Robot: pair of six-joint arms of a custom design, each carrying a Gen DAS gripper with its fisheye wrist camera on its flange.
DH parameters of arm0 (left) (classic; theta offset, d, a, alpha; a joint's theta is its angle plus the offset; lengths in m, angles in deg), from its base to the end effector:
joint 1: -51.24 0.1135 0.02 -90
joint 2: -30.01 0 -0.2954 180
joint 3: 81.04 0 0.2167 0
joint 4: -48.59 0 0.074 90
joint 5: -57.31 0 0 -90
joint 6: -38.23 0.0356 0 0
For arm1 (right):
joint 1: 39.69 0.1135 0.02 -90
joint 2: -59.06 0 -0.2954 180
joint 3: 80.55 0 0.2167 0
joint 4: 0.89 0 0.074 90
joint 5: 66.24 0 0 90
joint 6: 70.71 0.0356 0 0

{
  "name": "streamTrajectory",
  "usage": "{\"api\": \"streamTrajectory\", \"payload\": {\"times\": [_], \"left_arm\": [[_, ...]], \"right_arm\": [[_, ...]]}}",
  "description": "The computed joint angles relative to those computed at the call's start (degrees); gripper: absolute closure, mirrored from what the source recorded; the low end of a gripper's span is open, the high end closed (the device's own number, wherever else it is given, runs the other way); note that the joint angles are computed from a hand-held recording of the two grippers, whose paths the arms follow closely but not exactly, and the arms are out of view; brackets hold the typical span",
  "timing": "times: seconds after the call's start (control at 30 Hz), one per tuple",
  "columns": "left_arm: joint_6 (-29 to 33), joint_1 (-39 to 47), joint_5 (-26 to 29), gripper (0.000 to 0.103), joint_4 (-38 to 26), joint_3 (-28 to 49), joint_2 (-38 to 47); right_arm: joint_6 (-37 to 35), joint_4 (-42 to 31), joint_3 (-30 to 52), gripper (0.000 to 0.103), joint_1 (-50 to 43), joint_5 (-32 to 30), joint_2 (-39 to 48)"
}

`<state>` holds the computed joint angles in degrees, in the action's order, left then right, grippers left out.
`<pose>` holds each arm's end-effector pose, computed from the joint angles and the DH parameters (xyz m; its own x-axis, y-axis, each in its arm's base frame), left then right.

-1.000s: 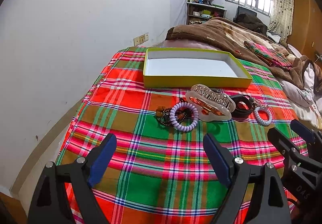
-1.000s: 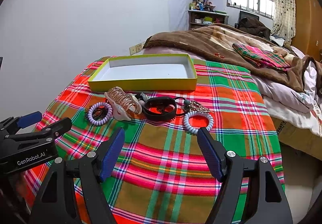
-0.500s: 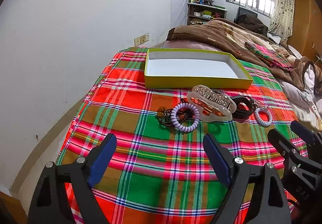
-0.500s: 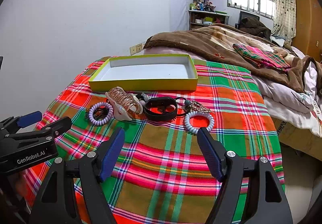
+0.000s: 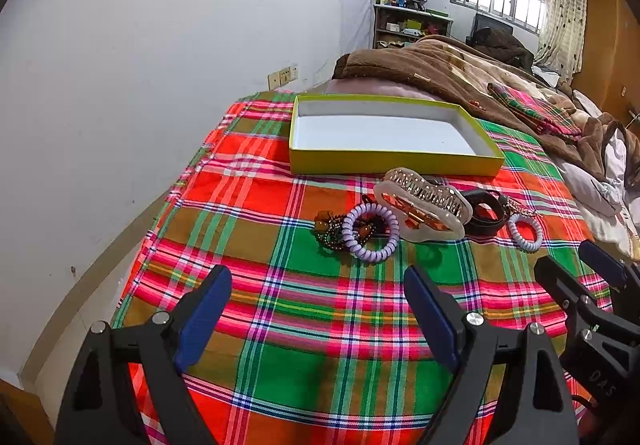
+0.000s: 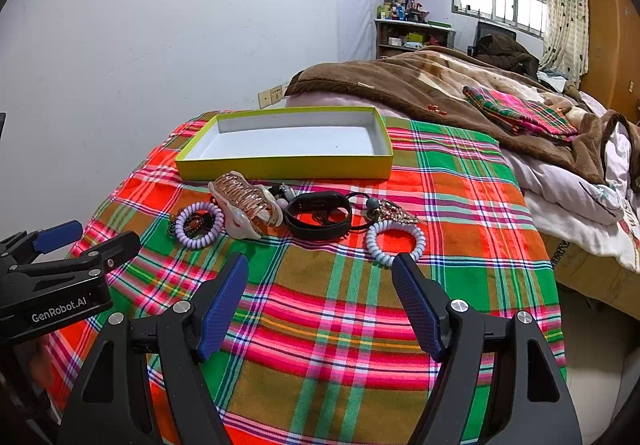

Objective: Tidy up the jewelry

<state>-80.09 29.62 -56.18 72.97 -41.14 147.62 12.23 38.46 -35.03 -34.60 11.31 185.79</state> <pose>0.2532 -0.0851 0.0780 -0.7117 -0.1859 -0.6774 -0.2511 0.9680 -0.0019 0.3089 0.0352 0.0635 -0.6293 -0.1765 -0.7568 -0.3264 0.9438 0.0512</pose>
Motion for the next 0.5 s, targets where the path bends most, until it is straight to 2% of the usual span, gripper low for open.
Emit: {"api": "streamTrajectory", "payload": {"times": [0.17, 0.33, 0.5], "left_arm": [[0.7, 2.4, 5.6, 0.014, 2.2, -0.6, 1.6], [3.3, 5.0, 10.0, 0.014, 8.7, -2.9, 3.2], [6.3, 8.3, 12.2, 0.018, 5.2, -1.1, 3.3]], "right_arm": [[-1.2, 0.3, 0.7, 0.029, -0.4, -1.6, 0.7], [-3.9, -3.3, 4.8, 0.029, -1.0, -5.1, 1.9], [-8.7, -11.8, 11.7, 0.029, -0.6, -9.7, 2.2]]}}
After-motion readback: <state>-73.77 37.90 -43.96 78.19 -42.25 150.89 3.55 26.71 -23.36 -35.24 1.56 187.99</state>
